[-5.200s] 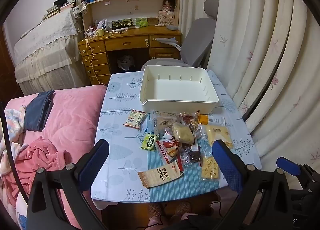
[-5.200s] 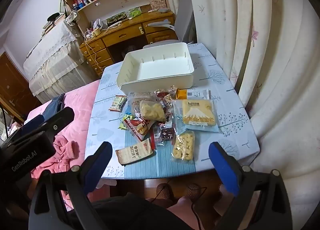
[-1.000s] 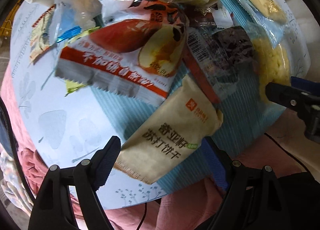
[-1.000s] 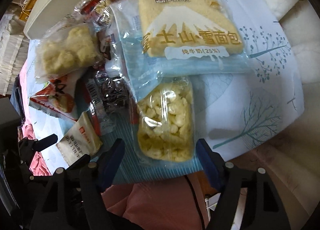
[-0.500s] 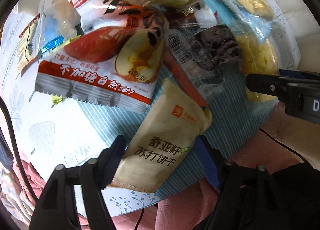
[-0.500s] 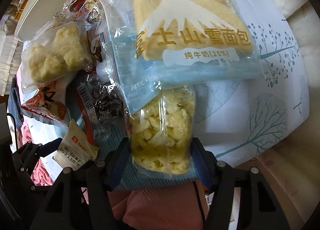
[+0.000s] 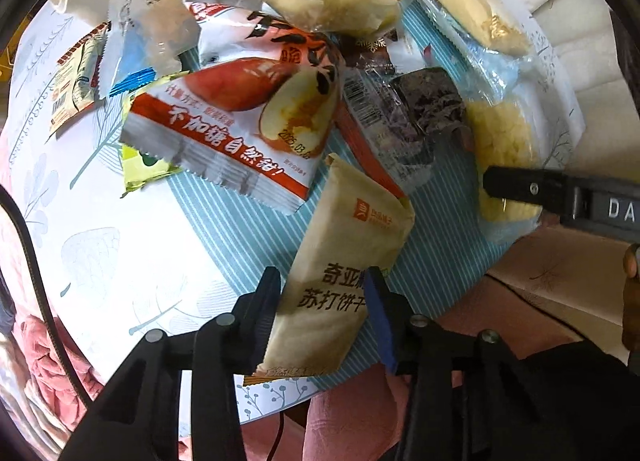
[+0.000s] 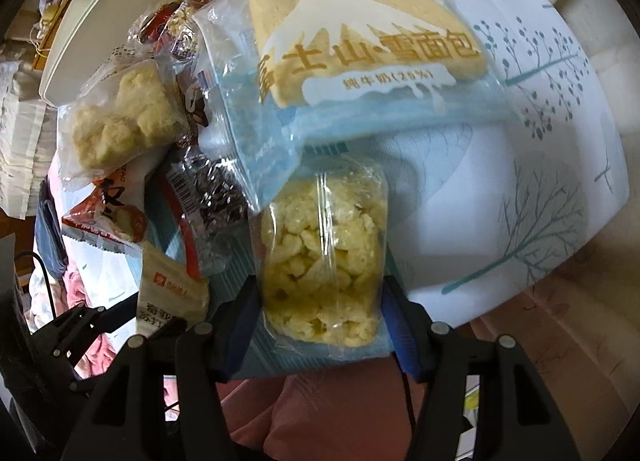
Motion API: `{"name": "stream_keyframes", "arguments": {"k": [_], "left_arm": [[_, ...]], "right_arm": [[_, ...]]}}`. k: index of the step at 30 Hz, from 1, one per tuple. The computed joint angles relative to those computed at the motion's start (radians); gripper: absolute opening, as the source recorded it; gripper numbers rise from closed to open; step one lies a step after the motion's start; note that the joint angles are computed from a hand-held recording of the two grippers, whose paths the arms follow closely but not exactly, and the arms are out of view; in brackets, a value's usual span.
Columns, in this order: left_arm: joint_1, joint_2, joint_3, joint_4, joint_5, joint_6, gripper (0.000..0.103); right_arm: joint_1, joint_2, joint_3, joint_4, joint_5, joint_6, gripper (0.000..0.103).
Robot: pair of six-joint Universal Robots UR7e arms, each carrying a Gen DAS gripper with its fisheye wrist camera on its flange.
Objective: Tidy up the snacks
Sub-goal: 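Grasp the cream cracker pouch with left tool while right tool grasps clear puffed-snack bag, then carry both snacks into the white tray and open both tools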
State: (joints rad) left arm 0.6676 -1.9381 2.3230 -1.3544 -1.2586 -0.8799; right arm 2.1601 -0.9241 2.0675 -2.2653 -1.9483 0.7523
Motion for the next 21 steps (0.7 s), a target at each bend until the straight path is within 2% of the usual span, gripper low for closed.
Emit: {"name": "stream_keyframes", "arguments": {"k": [5,6,9,11,13,21], "left_arm": [[-0.016,-0.055,0.002,0.041,0.002,0.012,0.042],[-0.023,-0.065,-0.004,0.062,0.004,0.01,0.046],[-0.04,-0.06,-0.005,0.08,0.001,0.015,0.065],[-0.045,-0.055,-0.001,0.081,-0.004,0.022,0.07],[-0.051,-0.049,0.006,0.092,-0.006,0.022,0.08],[-0.069,-0.047,0.035,0.148,-0.008,-0.001,0.079]], "right_arm": [[0.018,-0.037,0.037,-0.015,0.029,0.047,0.06],[0.02,-0.046,0.047,-0.024,0.032,0.05,0.06],[0.023,-0.078,0.077,-0.045,0.037,0.064,0.059],[0.025,-0.096,0.091,-0.051,0.037,0.071,0.059],[0.027,-0.114,0.105,-0.055,0.029,0.074,0.059],[0.045,-0.148,0.11,-0.053,0.027,0.095,0.059]]}}
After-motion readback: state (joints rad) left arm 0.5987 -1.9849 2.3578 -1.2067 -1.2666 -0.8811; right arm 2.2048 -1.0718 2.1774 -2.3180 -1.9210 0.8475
